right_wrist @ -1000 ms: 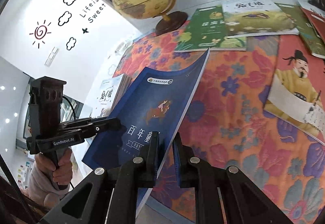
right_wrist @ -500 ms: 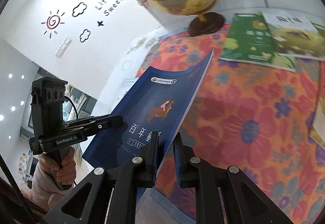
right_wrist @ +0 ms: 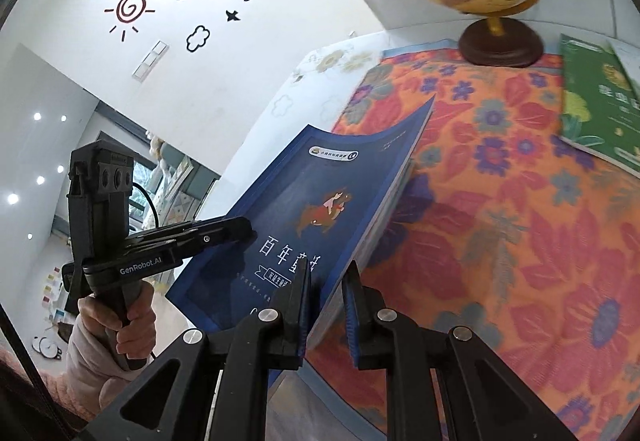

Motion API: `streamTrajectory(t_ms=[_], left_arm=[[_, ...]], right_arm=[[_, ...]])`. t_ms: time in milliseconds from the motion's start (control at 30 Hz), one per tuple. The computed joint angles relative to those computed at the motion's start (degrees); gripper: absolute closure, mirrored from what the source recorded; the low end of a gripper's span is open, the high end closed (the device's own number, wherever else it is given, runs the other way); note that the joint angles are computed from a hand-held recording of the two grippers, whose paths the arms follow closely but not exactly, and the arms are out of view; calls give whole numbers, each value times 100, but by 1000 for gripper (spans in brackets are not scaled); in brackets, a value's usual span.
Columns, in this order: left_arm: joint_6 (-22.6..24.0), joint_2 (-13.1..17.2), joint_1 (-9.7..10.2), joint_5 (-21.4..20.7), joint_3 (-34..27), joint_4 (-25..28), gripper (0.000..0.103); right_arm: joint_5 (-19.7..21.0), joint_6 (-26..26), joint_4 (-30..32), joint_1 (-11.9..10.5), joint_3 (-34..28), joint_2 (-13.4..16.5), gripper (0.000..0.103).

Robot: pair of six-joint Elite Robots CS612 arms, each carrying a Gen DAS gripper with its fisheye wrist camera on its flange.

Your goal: Organize books

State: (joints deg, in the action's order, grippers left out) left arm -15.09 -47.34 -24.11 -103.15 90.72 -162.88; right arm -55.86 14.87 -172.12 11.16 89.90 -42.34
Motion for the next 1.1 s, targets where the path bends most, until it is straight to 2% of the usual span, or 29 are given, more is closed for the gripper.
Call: streamTrajectory(t_ms=[467,867,1100], left_arm=[[57,113,276,60,-83,21,89],[99,312,356,28,-262,359,88],[102,355,364,50,-273,509,86]], right_arm=[[61,109,328,233,-600,344,88],[-34,281,633,360,-729,537,88],[20,515,728,348,-762,633,88]])
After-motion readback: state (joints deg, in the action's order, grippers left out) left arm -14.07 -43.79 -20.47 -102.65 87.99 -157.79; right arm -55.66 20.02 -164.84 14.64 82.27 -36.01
